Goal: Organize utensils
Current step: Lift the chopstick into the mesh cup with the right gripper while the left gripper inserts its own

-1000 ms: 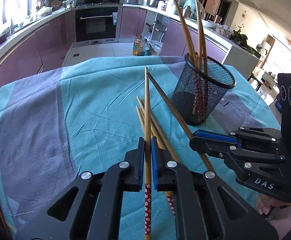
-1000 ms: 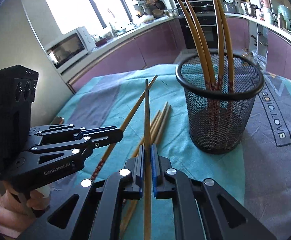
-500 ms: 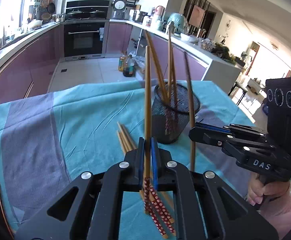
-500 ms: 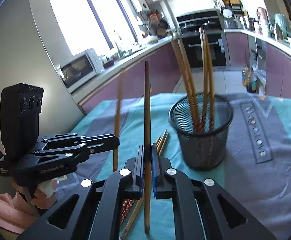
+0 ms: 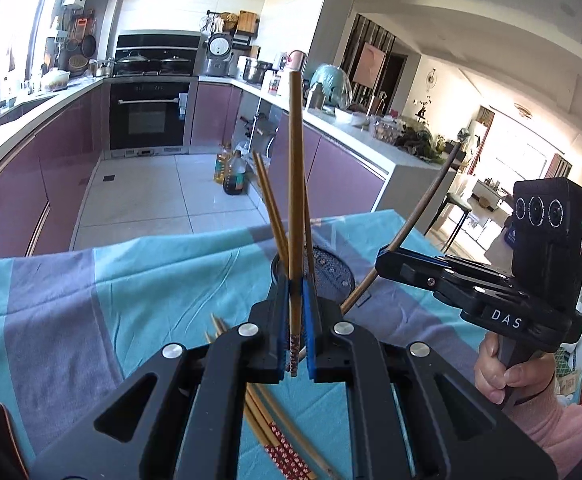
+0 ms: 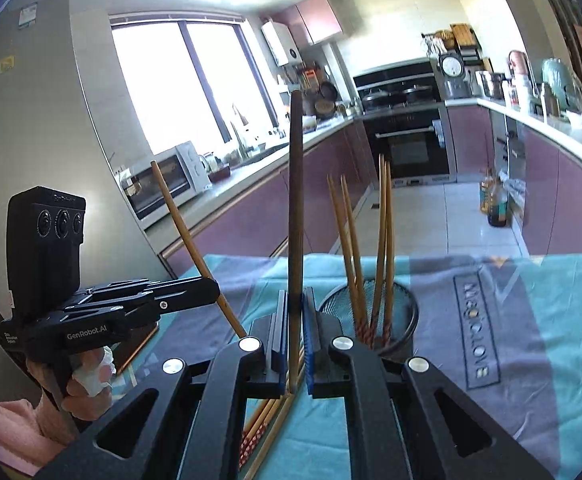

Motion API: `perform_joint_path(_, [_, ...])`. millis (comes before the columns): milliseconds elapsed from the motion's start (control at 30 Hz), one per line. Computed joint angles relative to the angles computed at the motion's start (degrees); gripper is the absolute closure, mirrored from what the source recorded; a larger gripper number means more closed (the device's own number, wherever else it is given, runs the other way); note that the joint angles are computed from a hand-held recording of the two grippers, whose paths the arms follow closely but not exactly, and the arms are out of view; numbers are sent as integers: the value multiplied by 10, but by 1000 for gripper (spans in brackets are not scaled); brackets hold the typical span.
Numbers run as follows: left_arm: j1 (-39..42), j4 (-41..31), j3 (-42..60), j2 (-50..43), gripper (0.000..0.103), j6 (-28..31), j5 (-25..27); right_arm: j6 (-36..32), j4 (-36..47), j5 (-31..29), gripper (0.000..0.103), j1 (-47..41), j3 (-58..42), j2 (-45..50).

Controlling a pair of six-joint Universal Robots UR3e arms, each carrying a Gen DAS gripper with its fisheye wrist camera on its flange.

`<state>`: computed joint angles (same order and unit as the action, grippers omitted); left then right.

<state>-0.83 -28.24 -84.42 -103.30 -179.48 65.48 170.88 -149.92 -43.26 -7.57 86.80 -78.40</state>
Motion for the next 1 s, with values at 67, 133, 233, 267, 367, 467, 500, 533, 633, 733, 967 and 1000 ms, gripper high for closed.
perform_joint_path(67, [-2, -7, 26, -7, 96, -5, -2, -2, 9, 2, 97, -4, -21, 2])
perform_joint_path(133, [-4, -14, 55, -16, 96, -9, -4, 3, 4, -5, 97, -3, -32, 3])
perform_joint_path(233, [-7, -25, 99, -29, 96, -16, -4, 8, 0, -2, 97, -11, -57, 8])
perform_joint_path(267, [-6, -30, 112, -35, 96, -18, -6, 9, 0, -2, 97, -12, -64, 10])
perform_joint_path(367, [-14, -40, 154, -51, 96, -24, 0, 14, 0, -10, 97, -15, -94, 24])
perform_joint_path(467, [-21, -56, 196, -72, 96, -27, 7, 16, 3, -21, 97, -12, -121, 43])
perform_joint_path(500, [-25, -64, 212, -80, 96, -28, 12, 16, 3, -26, 97, -10, -127, 49])
perform_joint_path(533, [-32, -71, 228, -90, 96, -27, 23, 16, 4, -35, 97, -8, -135, 55])
perform_joint_path(633, [-45, -94, 267, -117, 96, -22, 43, 7, 13, -48, 97, -4, -153, 73])
perform_joint_path(733, [-56, -119, 298, -144, 96, -18, 65, -7, 32, -69, 97, 6, -174, 91])
perform_joint_path(967, [-63, -186, 328, -186, 96, 10, 57, -43, 106, -109, 97, 25, -218, 122])
perform_joint_path(1000, [-61, -191, 326, -189, 96, 14, 51, -44, 113, -116, 97, 31, -221, 124])
